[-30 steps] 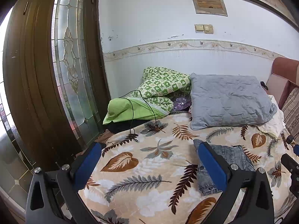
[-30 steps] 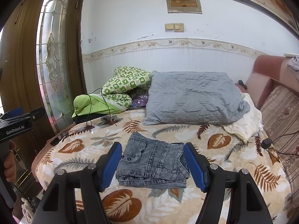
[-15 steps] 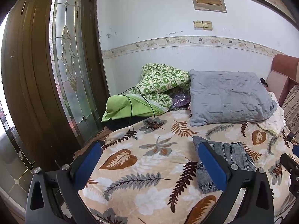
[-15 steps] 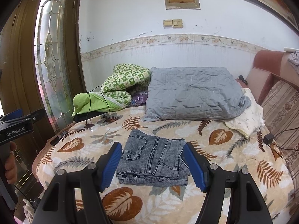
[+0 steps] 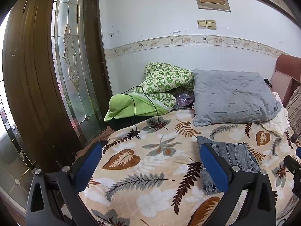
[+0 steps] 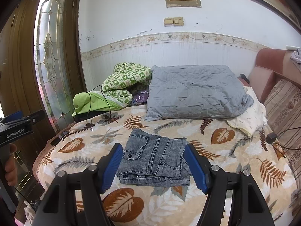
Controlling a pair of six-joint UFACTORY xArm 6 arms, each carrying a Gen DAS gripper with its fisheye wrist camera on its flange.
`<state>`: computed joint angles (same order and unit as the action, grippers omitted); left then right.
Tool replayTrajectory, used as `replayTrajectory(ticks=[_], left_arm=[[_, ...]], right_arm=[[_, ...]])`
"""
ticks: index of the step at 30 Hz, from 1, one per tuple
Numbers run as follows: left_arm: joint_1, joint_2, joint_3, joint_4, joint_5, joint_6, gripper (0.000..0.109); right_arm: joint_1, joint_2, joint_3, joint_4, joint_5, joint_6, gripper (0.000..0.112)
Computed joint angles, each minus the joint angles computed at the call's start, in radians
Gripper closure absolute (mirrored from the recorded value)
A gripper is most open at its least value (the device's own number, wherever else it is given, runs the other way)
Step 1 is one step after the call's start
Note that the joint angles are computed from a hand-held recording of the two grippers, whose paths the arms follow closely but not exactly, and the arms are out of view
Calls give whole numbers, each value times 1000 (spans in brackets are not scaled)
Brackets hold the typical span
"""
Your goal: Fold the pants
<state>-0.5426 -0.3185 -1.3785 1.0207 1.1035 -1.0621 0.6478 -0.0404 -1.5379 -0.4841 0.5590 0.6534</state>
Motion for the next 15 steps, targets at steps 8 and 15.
replayTrajectory(ticks=[8, 15], left_arm=[[7, 1, 6, 3, 7, -5, 6], [15, 2, 13, 0, 16, -11, 6]], right_arm=[[-2, 13, -5, 22, 2, -25, 40], [0, 25, -14, 30, 10, -36, 40]])
